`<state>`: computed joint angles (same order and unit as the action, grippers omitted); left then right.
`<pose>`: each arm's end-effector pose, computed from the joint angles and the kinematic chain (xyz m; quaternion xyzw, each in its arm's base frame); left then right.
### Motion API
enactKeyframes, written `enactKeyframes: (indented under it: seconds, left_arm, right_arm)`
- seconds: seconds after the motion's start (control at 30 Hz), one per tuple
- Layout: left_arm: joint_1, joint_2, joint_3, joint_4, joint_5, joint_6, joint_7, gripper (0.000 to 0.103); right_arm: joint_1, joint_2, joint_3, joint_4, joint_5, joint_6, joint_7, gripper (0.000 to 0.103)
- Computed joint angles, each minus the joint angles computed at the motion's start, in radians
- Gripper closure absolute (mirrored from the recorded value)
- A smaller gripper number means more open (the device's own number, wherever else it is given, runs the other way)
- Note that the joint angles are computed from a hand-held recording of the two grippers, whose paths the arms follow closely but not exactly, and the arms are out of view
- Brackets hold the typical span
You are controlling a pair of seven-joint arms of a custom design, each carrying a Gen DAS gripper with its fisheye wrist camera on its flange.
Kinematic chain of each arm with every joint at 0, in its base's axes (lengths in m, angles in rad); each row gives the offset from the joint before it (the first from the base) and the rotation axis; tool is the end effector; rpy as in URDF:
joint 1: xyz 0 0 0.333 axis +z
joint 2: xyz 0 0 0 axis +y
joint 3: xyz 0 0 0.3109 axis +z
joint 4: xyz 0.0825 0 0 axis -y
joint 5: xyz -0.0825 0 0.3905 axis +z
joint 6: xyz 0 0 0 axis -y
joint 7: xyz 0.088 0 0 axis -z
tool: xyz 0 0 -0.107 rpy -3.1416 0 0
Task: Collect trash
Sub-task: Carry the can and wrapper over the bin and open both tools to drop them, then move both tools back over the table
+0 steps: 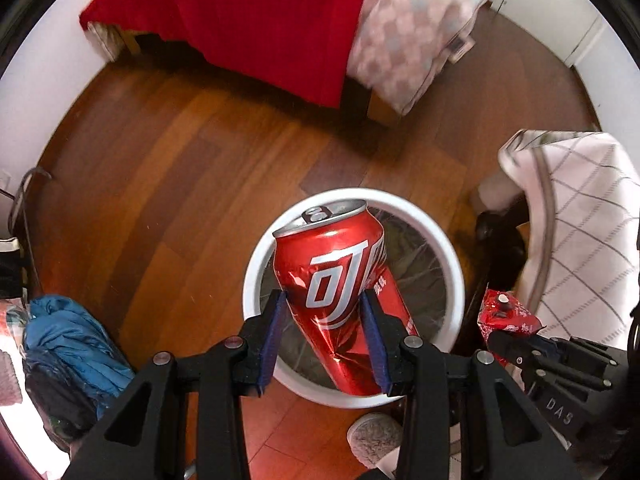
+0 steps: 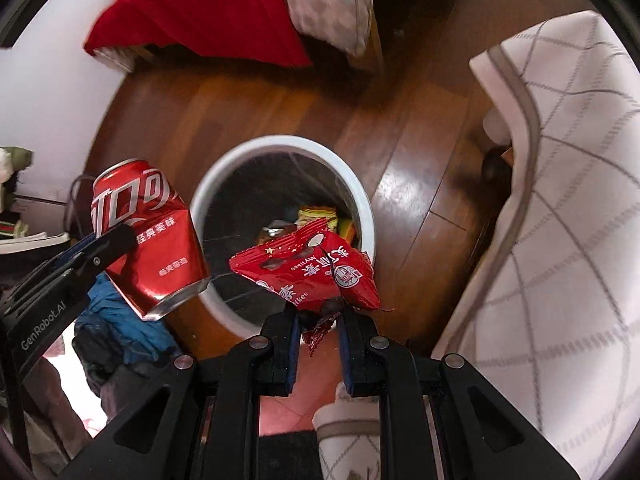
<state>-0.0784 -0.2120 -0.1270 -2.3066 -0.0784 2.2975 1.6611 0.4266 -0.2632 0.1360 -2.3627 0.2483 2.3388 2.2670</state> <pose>0.4914 -0.1056 0.4425 -0.6104 0.7854 -0.0874 0.0533 0.4106 0.2655 0.4449 -0.5931 0.7922 0.0615 0.1299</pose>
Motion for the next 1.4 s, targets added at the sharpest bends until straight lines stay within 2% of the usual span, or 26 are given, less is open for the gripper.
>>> enactKeyframes:
  seconds: [0.1, 0.27, 0.33, 0.37, 0.4, 0.43, 0.47, 0.5, 0.7, 0.73, 1.07, 1.4]
  left_arm:
    - [0.004, 0.07, 0.004, 0.04, -0.007, -0.027, 0.006, 0.069]
    - [0.017, 0.094, 0.009, 0.054, -0.037, -0.062, 0.003, 0.067]
    - [0.023, 0.089, 0.009, 0.048, -0.031, -0.064, -0.002, 0.065]
    - [0.026, 0.083, 0.011, 0.043, -0.031, -0.064, -0.006, 0.058]
    - [0.029, 0.081, 0.012, 0.04, -0.031, -0.06, -0.008, 0.044]
    - [0.032, 0.072, 0.013, 0.029, -0.027, -0.049, -0.013, 0.036]
    - [0.036, 0.062, 0.014, 0.02, -0.02, -0.043, -0.021, 0.022]
    - [0.039, 0.051, 0.017, 0.011, -0.02, -0.04, -0.024, 0.015]
    - [0.056, -0.01, 0.017, -0.038, 0.036, -0.007, -0.062, 0.003]
    - [0.056, -0.02, 0.019, -0.047, 0.037, -0.002, -0.061, 0.003]
    - [0.051, -0.129, 0.025, -0.122, 0.042, 0.028, -0.072, 0.0]
    - [0.053, -0.283, 0.034, -0.173, 0.05, 0.001, -0.074, 0.0]
  right_arm:
    - [-0.003, 0.09, -0.003, 0.043, 0.001, 0.005, -0.012, 0.086]
    - [-0.009, 0.175, -0.009, 0.086, 0.01, 0.002, -0.068, 0.085]
    - [-0.014, 0.202, -0.01, 0.102, 0.011, -0.003, -0.097, 0.082]
    - [-0.018, 0.214, -0.013, 0.108, 0.015, -0.001, -0.113, 0.078]
    - [-0.018, 0.221, -0.01, 0.115, 0.013, -0.002, -0.112, 0.07]
    - [-0.019, 0.22, -0.009, 0.114, 0.006, 0.001, -0.111, 0.065]
    - [-0.021, 0.217, -0.008, 0.114, -0.006, 0.001, -0.105, 0.057]
    - [-0.021, 0.212, -0.005, 0.112, -0.02, -0.001, -0.095, 0.046]
    - [-0.023, 0.174, 0.001, 0.094, -0.101, -0.002, -0.041, 0.005]
    - [-0.024, 0.163, 0.001, 0.088, -0.11, 0.001, -0.036, 0.002]
    - [-0.022, 0.08, 0.031, 0.069, -0.275, -0.048, 0.08, 0.0]
    - [-0.008, -0.052, 0.047, 0.029, -0.296, -0.077, 0.13, 0.0]
